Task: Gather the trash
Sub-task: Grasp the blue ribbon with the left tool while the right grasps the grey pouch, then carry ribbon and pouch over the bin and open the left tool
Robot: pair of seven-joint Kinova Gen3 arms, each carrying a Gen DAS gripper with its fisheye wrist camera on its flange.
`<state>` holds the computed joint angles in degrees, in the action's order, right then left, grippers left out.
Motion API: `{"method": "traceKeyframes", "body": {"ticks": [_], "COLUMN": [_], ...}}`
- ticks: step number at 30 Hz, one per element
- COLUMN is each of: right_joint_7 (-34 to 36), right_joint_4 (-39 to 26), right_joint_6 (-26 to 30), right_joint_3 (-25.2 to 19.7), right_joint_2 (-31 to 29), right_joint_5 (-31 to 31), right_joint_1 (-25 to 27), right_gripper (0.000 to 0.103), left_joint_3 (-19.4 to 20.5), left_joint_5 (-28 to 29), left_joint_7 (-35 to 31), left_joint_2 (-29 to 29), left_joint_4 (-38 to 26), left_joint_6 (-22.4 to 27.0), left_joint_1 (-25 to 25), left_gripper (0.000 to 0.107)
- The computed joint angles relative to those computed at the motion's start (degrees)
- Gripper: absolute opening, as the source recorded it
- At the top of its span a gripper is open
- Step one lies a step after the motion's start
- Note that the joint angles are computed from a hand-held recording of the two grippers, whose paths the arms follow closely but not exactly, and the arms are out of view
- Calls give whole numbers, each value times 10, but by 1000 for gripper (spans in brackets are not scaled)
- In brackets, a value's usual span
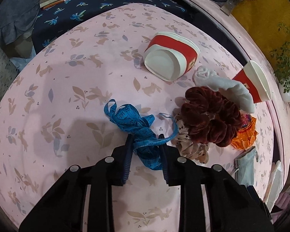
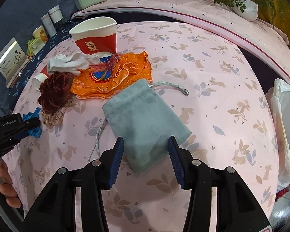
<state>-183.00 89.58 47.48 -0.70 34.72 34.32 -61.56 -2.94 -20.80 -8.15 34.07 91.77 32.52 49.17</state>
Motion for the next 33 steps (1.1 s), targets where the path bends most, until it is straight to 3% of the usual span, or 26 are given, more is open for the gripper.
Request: {"method": "traceKeyframes", "body": {"ticks": [4, 9, 11, 21, 33], "right_joint_7": [8, 16, 13, -71, -177], "right_joint_4": [-10, -10, 1, 71, 159], "right_joint_6": [13, 21, 12, 11, 64], "right_joint_3": [-1, -2, -3, -3, -56], "right_joint_2": [9, 10, 3, -57, -147], "right_joint_5": [6, 6, 5, 51, 131], "right_joint_1": [-5, -6, -4, -27, -7], "right_gripper": [51, 13, 8, 7, 7], "left_joint_3": [3, 3, 4, 24, 39], "left_joint_5": [-3, -16, -26, -62, -76], "left_joint_7": [-1, 2, 3, -8, -62], "left_joint_2": [-7, -12, -12, 4, 57], "left_joint_4": [9, 2, -8, -76, -214], "left_joint_6": [-8, 1, 13, 64, 138], "left_joint_1": [6, 27, 39, 82, 132], "left_gripper": [24, 24, 24, 23, 23]}}
